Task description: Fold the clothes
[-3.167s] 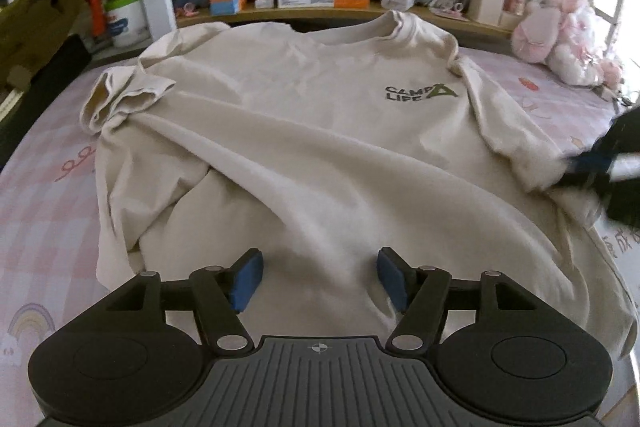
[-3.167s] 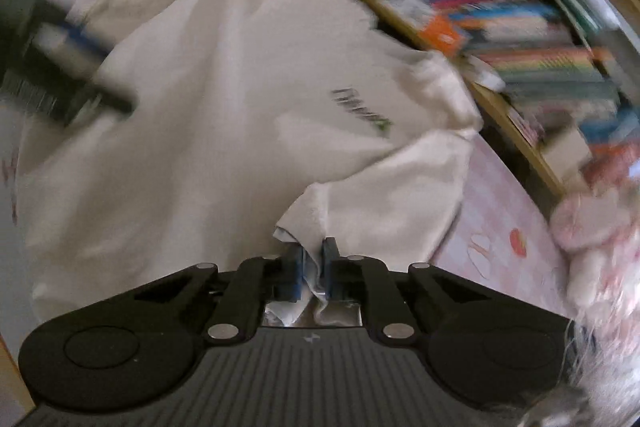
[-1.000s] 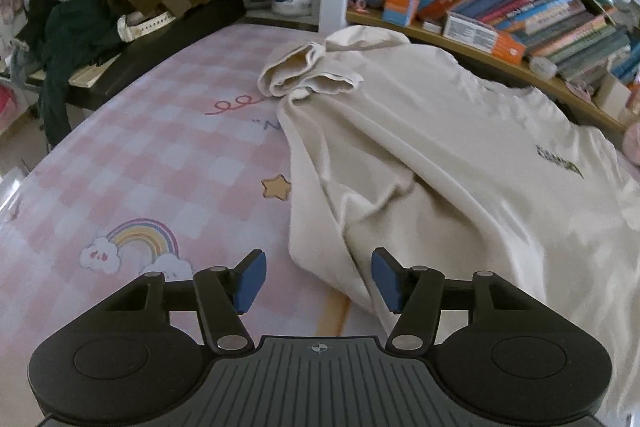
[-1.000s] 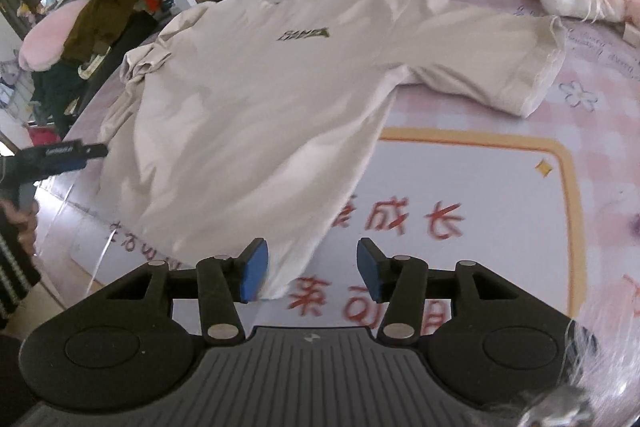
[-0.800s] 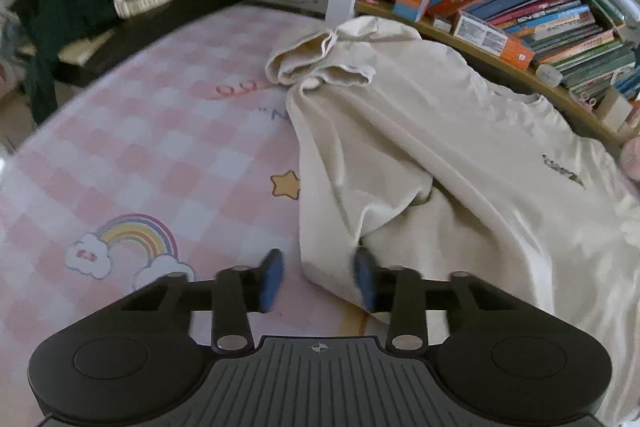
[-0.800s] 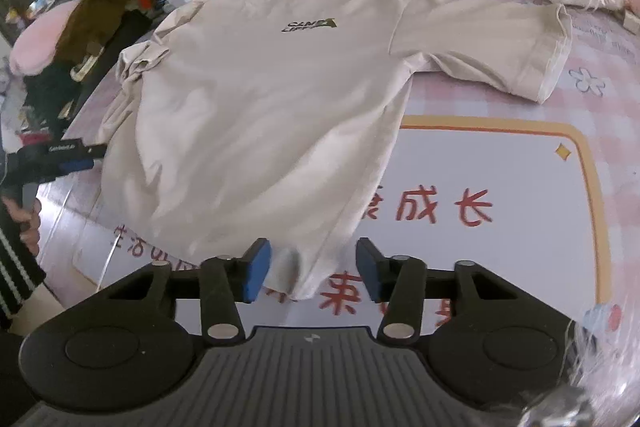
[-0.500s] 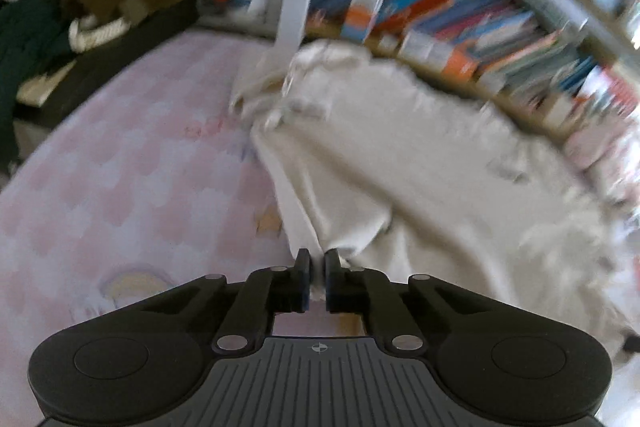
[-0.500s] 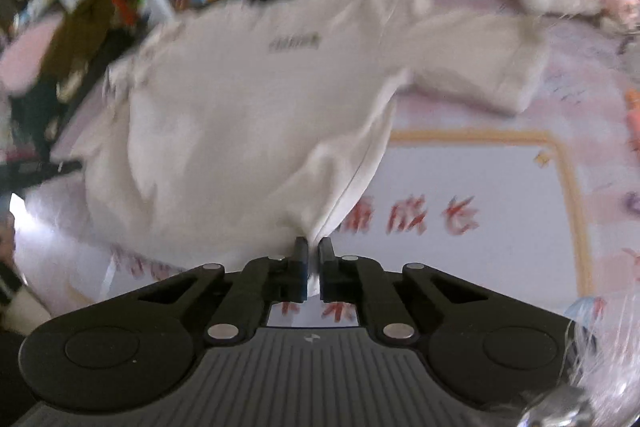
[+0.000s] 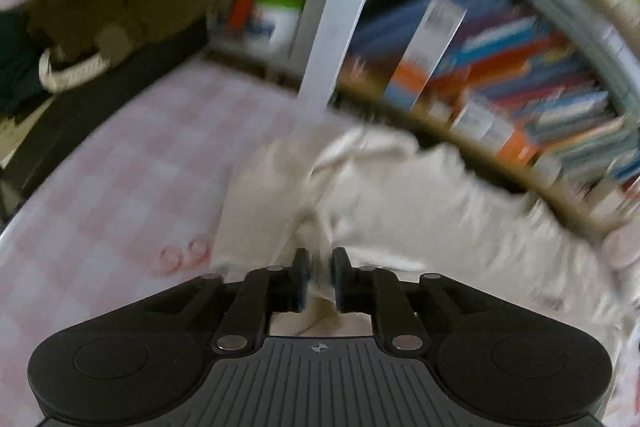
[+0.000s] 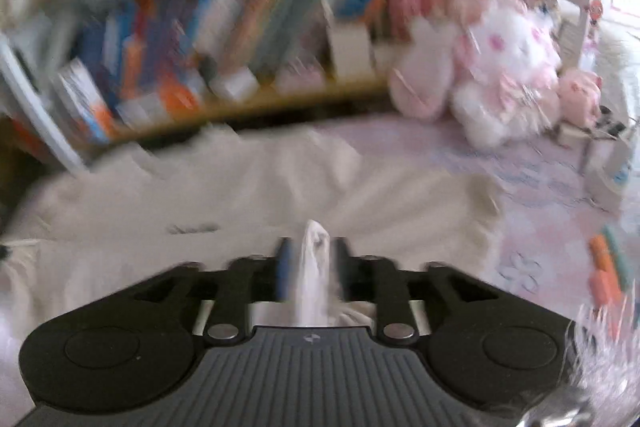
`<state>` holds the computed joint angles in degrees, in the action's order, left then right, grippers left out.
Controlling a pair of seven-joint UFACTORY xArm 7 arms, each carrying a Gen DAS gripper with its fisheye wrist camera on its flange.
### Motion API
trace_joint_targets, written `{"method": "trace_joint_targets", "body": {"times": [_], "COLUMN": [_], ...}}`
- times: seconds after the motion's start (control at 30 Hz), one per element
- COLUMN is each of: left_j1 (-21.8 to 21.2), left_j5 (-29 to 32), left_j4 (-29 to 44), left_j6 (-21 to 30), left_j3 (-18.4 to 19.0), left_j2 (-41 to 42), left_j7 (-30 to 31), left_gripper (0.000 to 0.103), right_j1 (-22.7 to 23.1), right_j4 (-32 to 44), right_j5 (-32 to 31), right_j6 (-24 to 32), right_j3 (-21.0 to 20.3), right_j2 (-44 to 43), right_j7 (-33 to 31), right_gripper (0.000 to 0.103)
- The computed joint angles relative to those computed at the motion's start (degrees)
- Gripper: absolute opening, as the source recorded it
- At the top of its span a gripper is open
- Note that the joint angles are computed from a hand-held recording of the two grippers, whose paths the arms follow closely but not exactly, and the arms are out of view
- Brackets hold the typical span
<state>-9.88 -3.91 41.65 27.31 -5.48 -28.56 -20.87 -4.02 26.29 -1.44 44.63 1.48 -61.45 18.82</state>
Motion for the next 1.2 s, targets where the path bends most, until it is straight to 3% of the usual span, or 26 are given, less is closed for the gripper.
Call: {"method": "trace_joint_targets", "body": {"times": [0.03,0.1,0.27,0.4,0.57,0.73,0.77,0.83,0.9,0.97,1.0,1.03,1.2], "left_j1": [-0.09,-0.88,-3.02,-4.24,-3.96,-5.58,-4.97,-3.64,-2.2,-1.98,-2.14,-2.35,-5.29], "left_j5": [0.27,0.6,0.98,0.14,1.94,4.91,5.58,6.43,6.61,5.41,4.48,3.57,-2.4], "left_j4": [-0.56,-4.69,-11.57,-15.83,-15.81,-13.31,-13.2,-13.08,-12.72,-12.51,-12.52,-12.64,-13.67], "left_j6": [0.72,-0.77,-0.21,-0.61,-3.3,-2.95,-3.18,-4.12,-4.19,-4.22,-4.29,-4.39,-2.94], "left_j3": [0.03,0.51,1.72,2.02,-0.51,-1.0,-1.76,-2.86,-3.27,-2.0,-1.04,-0.03,6.67], "left_j2": [-0.77,-5.51,-14.65,-19.55,-17.55,-11.56,-10.71,-9.29,-8.65,-8.83,-9.28,-10.1,-16.09], "left_j7": [0.43,2.6,7.93,10.56,12.24,19.28,19.48,18.85,17.16,15.87,15.47,15.32,18.31], "left_gripper": [0.02,0.036,0.047,0.062,0.066,0.065,0.064,0.05,0.017,0.007,0.005,0.005,0.002], "right_j1": [0.19,1.31,3.08,3.14,3.84,6.2,6.71,7.56,7.9,7.99,7.82,7.62,7.41], "right_j4": [-0.94,-2.91,-6.14,-8.19,-9.91,-10.43,-10.41,-10.27,-10.3,-10.26,-10.1,-9.85,-7.45], "right_j5": [0.05,1.12,4.14,7.1,10.82,11.54,11.42,10.94,10.28,9.45,8.89,8.32,5.16], "right_j6": [0.32,1.63,11.55,17.16,17.45,16.2,15.85,15.07,14.11,13.37,13.4,13.69,17.51], "right_j3": [-0.39,-2.19,-4.24,-3.86,-2.48,0.7,1.26,2.36,3.29,4.21,4.77,5.26,6.41], "right_j2": [-1.52,-5.78,-16.59,-22.71,-23.99,-21.8,-21.11,-19.52,-18.31,-17.27,-16.94,-16.82,-21.0], "right_j7": [-0.31,-1.56,-4.33,-2.78,1.52,4.49,4.9,5.72,6.88,8.32,9.28,10.32,13.72], "right_gripper": [0.039,0.042,0.042,0.043,0.048,0.048,0.048,0.048,0.047,0.032,0.011,0.005,0.005]}}
